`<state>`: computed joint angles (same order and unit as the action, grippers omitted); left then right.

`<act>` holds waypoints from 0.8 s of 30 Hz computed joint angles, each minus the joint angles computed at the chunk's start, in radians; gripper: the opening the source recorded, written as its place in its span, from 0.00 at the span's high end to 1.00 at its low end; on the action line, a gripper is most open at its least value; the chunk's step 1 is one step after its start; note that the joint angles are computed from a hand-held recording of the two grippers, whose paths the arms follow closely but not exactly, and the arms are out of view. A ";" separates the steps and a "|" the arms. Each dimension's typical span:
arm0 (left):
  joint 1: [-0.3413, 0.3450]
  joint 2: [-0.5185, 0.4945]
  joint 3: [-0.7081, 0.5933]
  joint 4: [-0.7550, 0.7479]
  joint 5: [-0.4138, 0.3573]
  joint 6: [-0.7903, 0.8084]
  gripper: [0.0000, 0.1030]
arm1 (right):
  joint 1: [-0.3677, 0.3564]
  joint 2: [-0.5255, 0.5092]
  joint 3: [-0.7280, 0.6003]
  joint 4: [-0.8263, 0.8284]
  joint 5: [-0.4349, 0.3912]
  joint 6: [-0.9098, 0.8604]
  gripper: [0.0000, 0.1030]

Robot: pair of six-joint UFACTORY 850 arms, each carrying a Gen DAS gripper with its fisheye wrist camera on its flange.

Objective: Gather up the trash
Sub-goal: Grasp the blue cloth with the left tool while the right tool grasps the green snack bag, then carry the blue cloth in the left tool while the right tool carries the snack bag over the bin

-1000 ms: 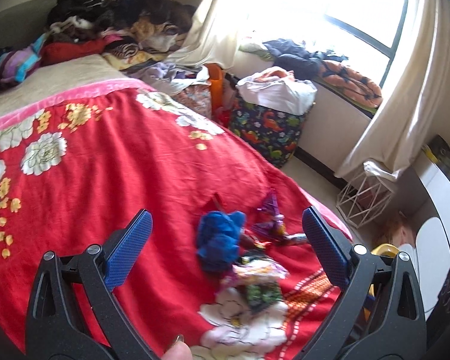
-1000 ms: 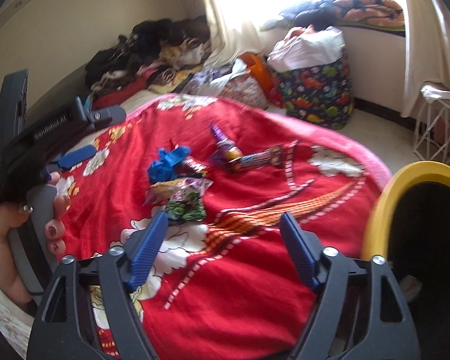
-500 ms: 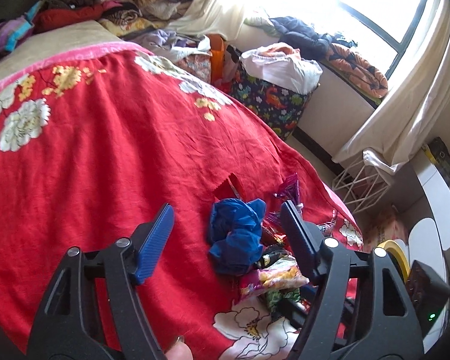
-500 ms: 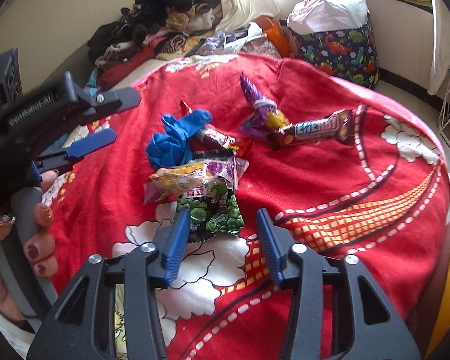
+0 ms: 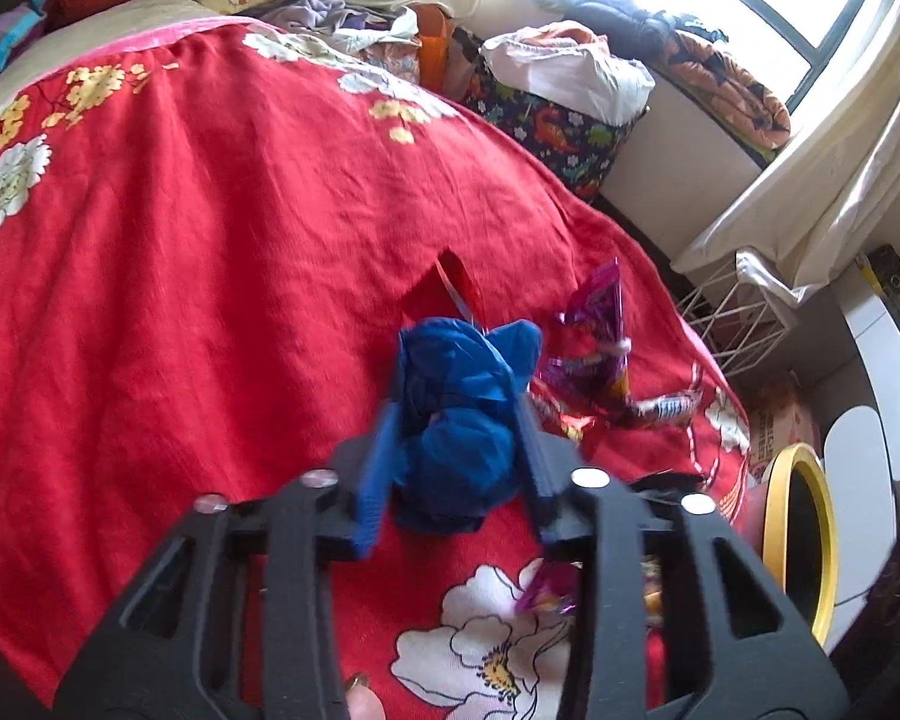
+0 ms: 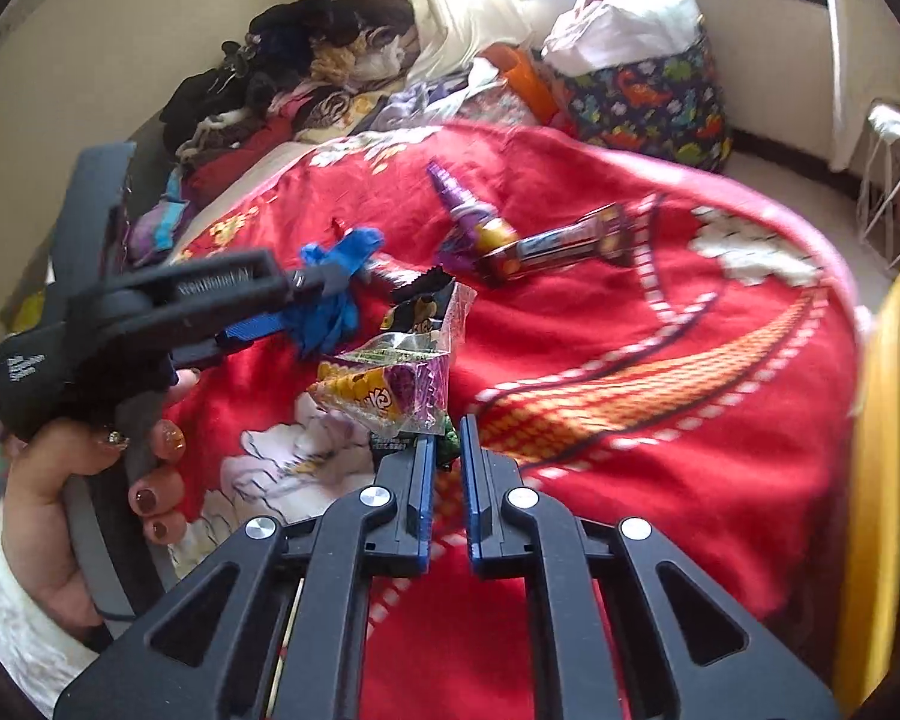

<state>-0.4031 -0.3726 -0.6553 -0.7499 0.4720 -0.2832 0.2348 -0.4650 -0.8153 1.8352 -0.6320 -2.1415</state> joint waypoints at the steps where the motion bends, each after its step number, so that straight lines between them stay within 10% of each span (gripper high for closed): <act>1: -0.007 0.001 0.004 0.007 0.006 -0.012 0.83 | -0.006 0.016 0.018 0.039 0.006 -0.052 0.93; 7: -0.048 0.023 0.026 -0.009 0.047 -0.035 0.88 | -0.042 0.093 0.093 0.204 -0.008 -0.291 0.93; 24: -0.165 0.125 0.028 -0.154 0.129 0.132 0.88 | -0.146 0.139 0.096 0.126 -0.098 -0.174 0.93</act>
<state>-0.5680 -0.2471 -0.6276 -0.9044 0.6008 -0.1510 0.0889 -0.3258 -0.7193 1.9613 -0.7301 -2.3160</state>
